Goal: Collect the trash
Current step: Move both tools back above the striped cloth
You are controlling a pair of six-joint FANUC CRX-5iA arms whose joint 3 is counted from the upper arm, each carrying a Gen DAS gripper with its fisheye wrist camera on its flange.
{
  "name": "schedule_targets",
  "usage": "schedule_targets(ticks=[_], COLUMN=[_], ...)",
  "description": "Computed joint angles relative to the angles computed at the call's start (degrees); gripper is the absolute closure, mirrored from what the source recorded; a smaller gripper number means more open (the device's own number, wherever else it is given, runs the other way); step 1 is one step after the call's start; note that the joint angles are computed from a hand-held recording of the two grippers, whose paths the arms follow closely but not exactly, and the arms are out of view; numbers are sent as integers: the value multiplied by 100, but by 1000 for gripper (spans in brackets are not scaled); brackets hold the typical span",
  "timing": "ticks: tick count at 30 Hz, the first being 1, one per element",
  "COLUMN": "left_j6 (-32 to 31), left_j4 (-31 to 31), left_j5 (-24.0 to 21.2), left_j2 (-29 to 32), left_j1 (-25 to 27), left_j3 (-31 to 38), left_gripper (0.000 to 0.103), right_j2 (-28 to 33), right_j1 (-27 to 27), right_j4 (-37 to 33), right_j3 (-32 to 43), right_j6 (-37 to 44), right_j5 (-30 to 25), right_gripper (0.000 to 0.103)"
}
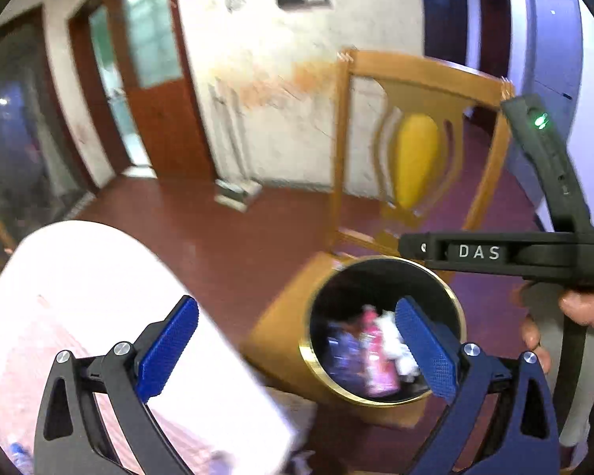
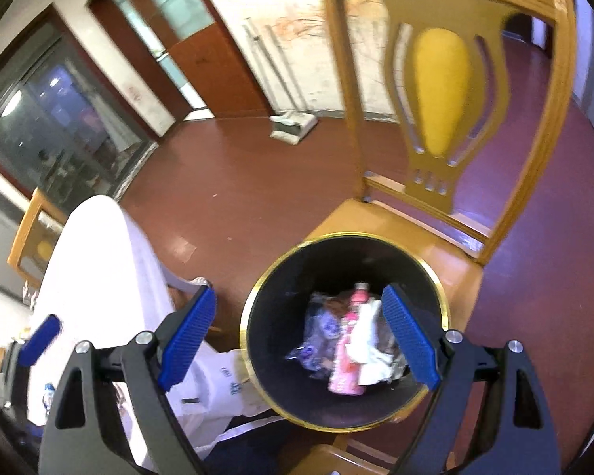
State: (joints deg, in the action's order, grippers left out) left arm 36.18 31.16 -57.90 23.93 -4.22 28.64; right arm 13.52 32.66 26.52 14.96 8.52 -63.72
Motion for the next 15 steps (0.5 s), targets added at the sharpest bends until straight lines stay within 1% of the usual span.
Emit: schedule_targets(ticks=[1,4,6,8,11,13,15], left_j6=[-97,-232,-226,-137,72,368,731], left_j4=[70,207,247,213,76,-112,-353], left_j5=[242,759,978,1301,1682,1761,1805], left_j2=[-189,-630,-835,-1102,-1454,-1606,-1746], left_j1=[91,370,555,777,1123,1356,1552], left_j3=[-238,-725,-919,-1179,-1512,-1592,-1632], left_gripper=[6,6,6,6,6,6,6], right_j2=[65,296,500,715,1189,1631,2112], right_j1=[41,189,298,393,568,700,789], right_j4=[26,111,120,45,-102,-241,-522], right_j3=[124,571,955,1360,2189,2956,3862], right_j6=[67,370,625,961,1593,2085,2606], right_j5=[4,-21,7,71,83,-12,-248], right_gripper=[17,17,17,17,17,17,17])
